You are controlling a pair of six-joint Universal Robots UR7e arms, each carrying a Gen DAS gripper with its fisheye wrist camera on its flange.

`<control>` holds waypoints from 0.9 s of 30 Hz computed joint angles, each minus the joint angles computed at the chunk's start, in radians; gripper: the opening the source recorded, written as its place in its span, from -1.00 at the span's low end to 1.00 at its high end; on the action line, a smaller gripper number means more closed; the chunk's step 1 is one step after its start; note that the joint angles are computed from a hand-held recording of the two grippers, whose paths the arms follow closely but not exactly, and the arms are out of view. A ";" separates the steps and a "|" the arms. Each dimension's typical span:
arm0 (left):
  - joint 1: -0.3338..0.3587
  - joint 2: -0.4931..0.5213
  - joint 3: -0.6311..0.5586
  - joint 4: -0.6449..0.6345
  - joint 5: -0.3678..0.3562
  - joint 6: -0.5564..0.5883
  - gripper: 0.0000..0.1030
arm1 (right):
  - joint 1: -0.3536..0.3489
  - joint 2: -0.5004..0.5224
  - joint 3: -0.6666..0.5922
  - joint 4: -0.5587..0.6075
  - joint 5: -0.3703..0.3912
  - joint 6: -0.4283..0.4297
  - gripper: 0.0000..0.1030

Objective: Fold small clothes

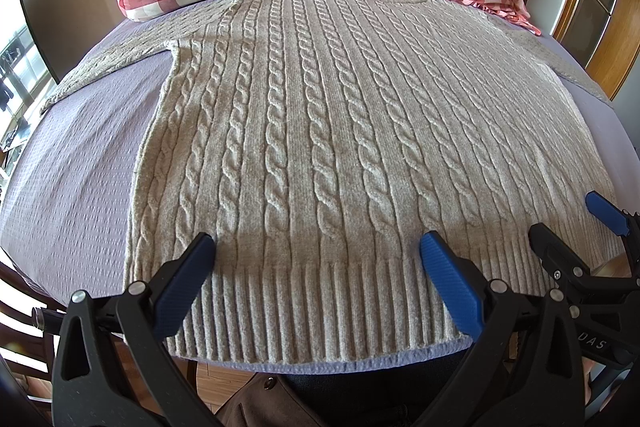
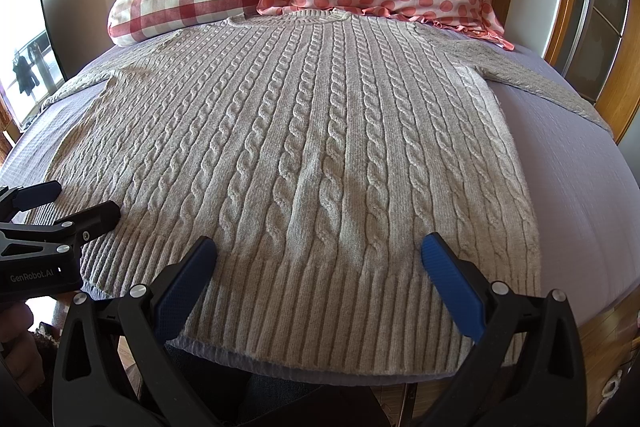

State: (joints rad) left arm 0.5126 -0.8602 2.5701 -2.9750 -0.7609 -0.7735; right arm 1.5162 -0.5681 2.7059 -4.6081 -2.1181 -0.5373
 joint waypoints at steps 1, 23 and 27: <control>0.000 0.000 0.000 0.000 0.000 0.000 0.97 | 0.000 0.000 0.000 0.000 0.000 0.000 0.97; -0.001 0.002 0.001 -0.005 0.002 0.001 0.97 | -0.002 -0.006 0.000 0.006 0.002 -0.003 0.97; 0.000 0.004 0.001 -0.012 0.005 0.007 0.97 | -0.021 -0.024 0.008 0.011 0.030 -0.029 0.97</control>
